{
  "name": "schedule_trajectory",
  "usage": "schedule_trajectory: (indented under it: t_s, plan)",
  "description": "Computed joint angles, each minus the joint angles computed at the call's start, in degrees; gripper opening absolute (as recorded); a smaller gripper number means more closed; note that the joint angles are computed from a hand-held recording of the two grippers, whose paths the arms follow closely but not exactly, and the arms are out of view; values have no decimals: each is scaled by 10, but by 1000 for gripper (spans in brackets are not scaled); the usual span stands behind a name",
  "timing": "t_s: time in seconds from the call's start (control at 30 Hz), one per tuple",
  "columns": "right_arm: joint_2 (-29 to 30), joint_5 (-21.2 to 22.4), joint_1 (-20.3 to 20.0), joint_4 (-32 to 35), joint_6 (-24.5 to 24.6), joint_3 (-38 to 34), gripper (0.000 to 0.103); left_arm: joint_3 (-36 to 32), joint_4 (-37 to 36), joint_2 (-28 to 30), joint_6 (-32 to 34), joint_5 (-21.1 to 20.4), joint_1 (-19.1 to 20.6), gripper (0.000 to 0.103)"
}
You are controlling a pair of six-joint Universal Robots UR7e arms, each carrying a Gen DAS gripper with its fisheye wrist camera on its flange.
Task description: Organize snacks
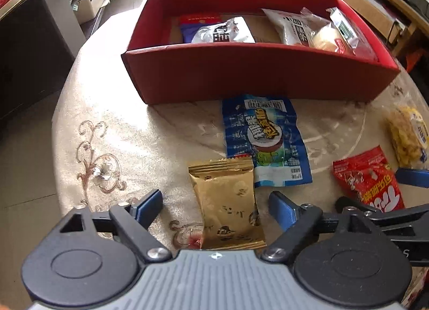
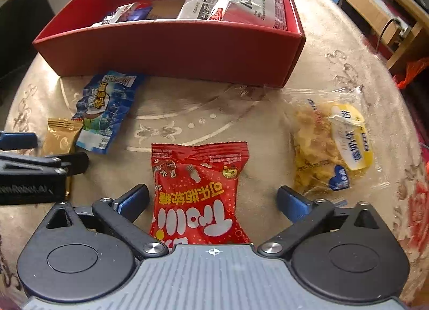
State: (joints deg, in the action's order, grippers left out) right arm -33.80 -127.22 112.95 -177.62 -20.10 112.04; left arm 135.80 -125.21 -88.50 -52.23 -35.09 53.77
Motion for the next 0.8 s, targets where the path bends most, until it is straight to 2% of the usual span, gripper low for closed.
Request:
schedule_trajectory:
  t_s: [0.03,0.13,0.2,0.3,0.67,0.8]
  plan:
    - [-3,2,3,-2,-1,4,93,3,1,0,-4,2,-3,79]
    - [-11,13,15,-14,-18,16,62,7,-5,-1,1,0,-13,61]
    - [-12,9,19,-14,-16,20,61,7,0,-4,2,0,-18,43]
    - [-17,9,22,-16,-14,27,60,11,0,-12,-3,-12,-23,37]
    - [-48,27,27,-48,-6,49,60,26,-14,-45,-3,-19,-56,37]
    - [-55,36,29,-57,-6,51,60,28,-17,-46,0,-10,-71,37]
